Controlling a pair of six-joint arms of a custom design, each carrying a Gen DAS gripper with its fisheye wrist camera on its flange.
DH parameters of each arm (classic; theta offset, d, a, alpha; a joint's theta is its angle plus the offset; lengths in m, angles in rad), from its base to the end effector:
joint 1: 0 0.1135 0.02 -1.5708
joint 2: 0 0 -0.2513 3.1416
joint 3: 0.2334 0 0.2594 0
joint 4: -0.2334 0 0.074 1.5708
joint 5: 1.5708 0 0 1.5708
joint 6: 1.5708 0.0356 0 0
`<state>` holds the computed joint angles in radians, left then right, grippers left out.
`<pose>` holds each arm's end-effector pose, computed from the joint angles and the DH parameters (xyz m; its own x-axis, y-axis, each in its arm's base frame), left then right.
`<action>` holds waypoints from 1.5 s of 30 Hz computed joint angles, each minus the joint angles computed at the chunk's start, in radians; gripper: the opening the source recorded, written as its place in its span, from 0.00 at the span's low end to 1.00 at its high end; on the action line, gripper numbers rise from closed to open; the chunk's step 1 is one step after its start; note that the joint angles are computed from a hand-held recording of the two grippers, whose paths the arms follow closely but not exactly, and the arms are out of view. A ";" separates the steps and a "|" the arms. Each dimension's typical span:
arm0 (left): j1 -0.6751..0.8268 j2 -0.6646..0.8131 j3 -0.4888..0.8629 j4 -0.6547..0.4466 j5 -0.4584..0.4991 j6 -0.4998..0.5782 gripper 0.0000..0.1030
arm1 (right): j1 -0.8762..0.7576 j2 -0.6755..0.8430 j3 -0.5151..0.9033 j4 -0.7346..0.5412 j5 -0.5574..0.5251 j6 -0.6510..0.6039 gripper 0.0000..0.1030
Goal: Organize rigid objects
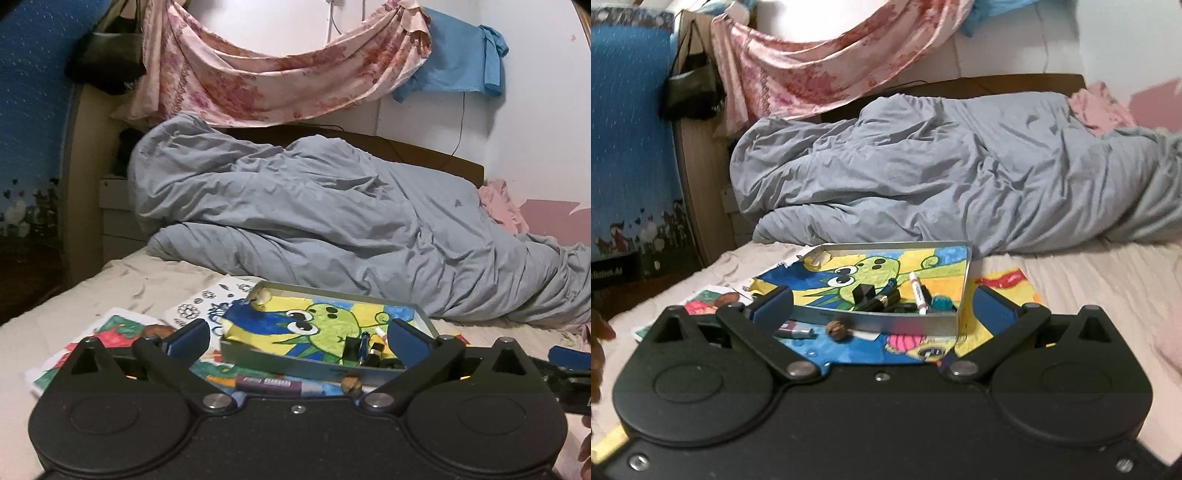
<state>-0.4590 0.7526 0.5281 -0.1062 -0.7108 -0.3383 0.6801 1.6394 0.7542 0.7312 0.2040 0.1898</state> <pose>0.1819 -0.0640 0.2548 -0.2024 -0.1805 -0.9625 -0.3017 0.9465 -0.1141 0.2775 0.2151 0.1902 -0.2039 0.0727 -0.9763 -0.4294 0.8896 0.1559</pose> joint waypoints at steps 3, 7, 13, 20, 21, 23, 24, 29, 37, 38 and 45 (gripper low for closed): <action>-0.081 -0.067 -0.010 -0.100 -0.078 -0.055 0.99 | 0.024 -0.052 -0.069 0.010 0.040 0.044 1.00; -0.160 -0.107 -0.024 -0.194 -0.149 -0.111 0.99 | 0.063 -0.076 -0.114 -0.004 0.102 0.067 1.00; -0.197 -0.104 -0.051 -0.256 -0.174 -0.168 0.99 | 0.096 -0.081 -0.139 -0.010 0.134 0.060 1.00; -0.158 -0.101 -0.074 -0.247 -0.140 -0.153 0.99 | 0.097 -0.050 -0.108 -0.039 0.130 0.070 1.00; -0.148 -0.098 -0.077 -0.244 -0.134 -0.155 0.99 | 0.102 -0.058 -0.116 -0.040 0.133 0.070 1.00; -0.126 -0.103 -0.091 -0.243 -0.119 -0.161 0.99 | 0.103 -0.049 -0.107 -0.042 0.131 0.068 1.00; -0.114 -0.103 -0.097 -0.240 -0.110 -0.165 0.99 | 0.106 -0.052 -0.107 -0.048 0.133 0.069 1.00; -0.074 -0.100 -0.128 -0.224 -0.074 -0.167 0.99 | 0.108 -0.040 -0.090 -0.068 0.129 0.073 1.00; -0.060 -0.097 -0.148 -0.209 -0.053 -0.177 0.99 | 0.112 -0.036 -0.078 -0.087 0.122 0.065 1.00; -0.059 -0.098 -0.148 -0.209 -0.052 -0.177 0.99 | 0.112 -0.036 -0.076 -0.090 0.122 0.066 1.00; -0.062 -0.096 -0.147 -0.209 -0.056 -0.179 0.99 | 0.109 -0.035 -0.071 -0.100 0.119 0.070 1.00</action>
